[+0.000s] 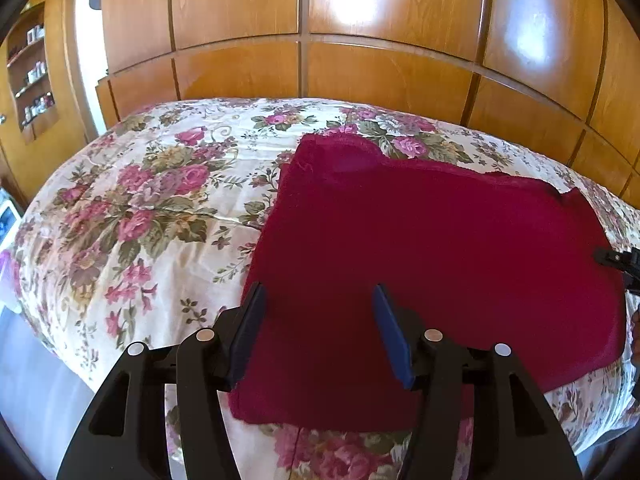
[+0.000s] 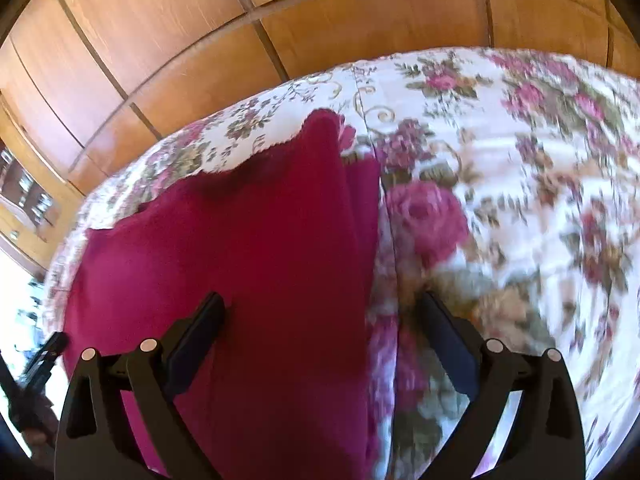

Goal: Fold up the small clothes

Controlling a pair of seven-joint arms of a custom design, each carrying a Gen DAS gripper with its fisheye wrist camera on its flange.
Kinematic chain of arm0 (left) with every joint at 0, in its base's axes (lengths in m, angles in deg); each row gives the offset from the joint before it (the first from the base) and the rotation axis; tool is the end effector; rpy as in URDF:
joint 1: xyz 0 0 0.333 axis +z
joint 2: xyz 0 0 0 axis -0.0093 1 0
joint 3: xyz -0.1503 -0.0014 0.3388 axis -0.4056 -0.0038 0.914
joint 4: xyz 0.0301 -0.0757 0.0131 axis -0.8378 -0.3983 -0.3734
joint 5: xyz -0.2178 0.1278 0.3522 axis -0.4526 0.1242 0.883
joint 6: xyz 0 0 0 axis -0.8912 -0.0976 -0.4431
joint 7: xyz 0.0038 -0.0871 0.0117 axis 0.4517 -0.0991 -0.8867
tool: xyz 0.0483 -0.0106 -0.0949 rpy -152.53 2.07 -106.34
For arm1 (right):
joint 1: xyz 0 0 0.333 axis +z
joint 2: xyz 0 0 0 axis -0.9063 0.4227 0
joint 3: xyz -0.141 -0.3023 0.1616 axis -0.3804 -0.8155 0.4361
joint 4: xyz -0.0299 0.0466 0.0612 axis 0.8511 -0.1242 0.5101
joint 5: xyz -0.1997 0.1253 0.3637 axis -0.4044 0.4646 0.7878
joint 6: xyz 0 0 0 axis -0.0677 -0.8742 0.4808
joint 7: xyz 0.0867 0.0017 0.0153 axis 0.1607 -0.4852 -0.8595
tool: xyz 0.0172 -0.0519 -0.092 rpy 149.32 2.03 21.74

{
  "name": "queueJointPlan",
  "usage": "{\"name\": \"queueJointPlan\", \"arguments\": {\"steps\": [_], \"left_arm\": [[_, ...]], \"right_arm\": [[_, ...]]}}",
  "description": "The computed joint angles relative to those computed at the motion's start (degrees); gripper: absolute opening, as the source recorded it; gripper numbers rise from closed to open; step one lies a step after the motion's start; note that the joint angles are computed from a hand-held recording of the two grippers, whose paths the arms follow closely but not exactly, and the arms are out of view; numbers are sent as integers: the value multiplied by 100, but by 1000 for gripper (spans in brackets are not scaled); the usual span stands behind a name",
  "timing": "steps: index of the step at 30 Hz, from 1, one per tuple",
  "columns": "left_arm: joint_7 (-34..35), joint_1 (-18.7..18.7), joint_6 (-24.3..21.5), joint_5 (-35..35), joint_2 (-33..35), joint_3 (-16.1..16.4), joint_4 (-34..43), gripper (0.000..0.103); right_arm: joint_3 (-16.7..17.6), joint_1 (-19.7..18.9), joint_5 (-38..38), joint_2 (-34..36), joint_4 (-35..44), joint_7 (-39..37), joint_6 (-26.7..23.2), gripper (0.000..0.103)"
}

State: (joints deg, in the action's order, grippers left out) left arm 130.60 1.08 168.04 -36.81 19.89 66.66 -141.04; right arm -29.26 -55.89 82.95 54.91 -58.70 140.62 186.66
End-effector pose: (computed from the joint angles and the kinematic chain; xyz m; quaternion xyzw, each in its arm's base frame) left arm 0.5563 0.0618 0.4539 -0.5909 0.7132 -0.3054 0.2209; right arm 0.5124 0.1194 0.4566 -0.5278 0.7795 -0.1077 0.3198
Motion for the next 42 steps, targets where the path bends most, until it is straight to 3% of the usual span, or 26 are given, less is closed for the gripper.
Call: {"name": "queueJointPlan", "arguments": {"steps": [6,9,10,13,15,16,18,24,30,35,42], "left_arm": [[-42,21,-70,7,-46,54,-50,55],[-78,49,-154,6,-40,66,-29,55],[11,43,-188,-85,-64,76,-26,55],[488,-1,-366,-506,-152,124,-7,55],[439,19,-449,-391,-137,101,12,55],[214,56,-536,-149,-101,79,32,55],[-40,101,-632,70,-49,57,59,55],[-4,111,-481,248,39,-22,35,55],[-391,250,-855,529,61,4,178,55],[-123,255,-781,360,19,13,174,55],[33,380,-1270,82,130,69,350,55]], "right_arm": [[-825,1229,2175,-375,-313,-1765,14,97],[-1047,1637,3072,-466,-325,-2648,-121,92],[-1036,1670,3239,-466,-323,-2804,-198,91],[-569,1276,2881,-457,-388,-2615,-155,87],[-422,1118,2707,-464,-396,-2435,-166,69],[-562,1277,2977,-469,-371,-2671,-195,60],[-501,1228,2941,-497,-361,-2714,-249,49],[-603,1420,3476,-477,-217,-3141,-290,25],[-640,1551,4165,-453,-17,-3565,-227,21],[-636,1636,4628,-428,270,-3979,-199,20],[-386,1548,4425,-209,810,-4125,-272,20]]}}
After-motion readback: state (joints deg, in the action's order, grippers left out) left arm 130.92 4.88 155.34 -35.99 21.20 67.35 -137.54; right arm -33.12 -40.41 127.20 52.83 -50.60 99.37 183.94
